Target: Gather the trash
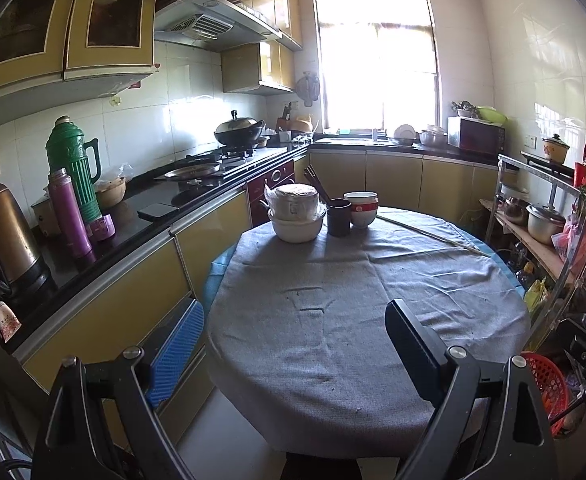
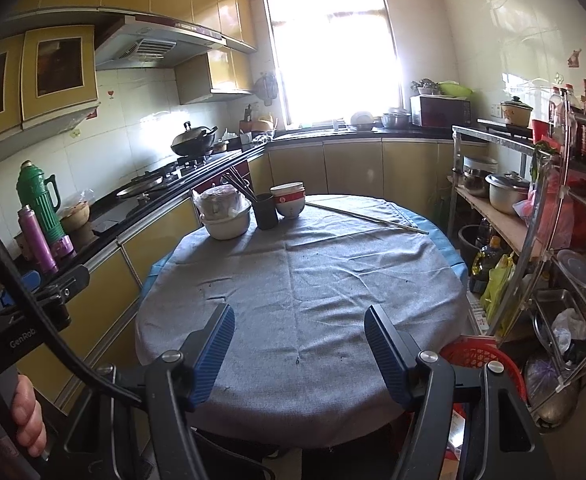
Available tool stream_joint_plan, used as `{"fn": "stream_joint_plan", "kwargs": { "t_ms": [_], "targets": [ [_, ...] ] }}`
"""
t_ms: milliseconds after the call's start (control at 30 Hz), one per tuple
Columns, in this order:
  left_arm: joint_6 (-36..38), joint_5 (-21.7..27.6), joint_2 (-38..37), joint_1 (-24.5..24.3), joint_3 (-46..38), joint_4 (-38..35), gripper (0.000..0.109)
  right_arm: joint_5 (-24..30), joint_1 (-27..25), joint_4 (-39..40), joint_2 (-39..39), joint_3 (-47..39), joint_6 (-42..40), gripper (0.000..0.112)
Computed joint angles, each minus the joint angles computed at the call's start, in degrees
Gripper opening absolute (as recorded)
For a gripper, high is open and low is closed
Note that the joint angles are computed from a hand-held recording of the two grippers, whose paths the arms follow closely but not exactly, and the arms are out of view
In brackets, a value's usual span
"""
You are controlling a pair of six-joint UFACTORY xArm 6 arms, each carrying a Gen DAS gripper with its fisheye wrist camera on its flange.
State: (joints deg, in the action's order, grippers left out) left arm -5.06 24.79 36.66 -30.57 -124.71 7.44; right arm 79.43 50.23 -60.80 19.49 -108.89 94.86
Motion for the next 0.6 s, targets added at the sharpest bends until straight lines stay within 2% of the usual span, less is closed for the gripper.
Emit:
{"fn": "stream_joint_plan", "kwargs": {
  "t_ms": [600],
  "targets": [
    [1.1, -0.1, -0.3, -0.2, 0.5, -0.5, 0.092, -0.8, 0.0, 0.3, 0.3, 0.0, 0.1, 0.071]
  ]
}}
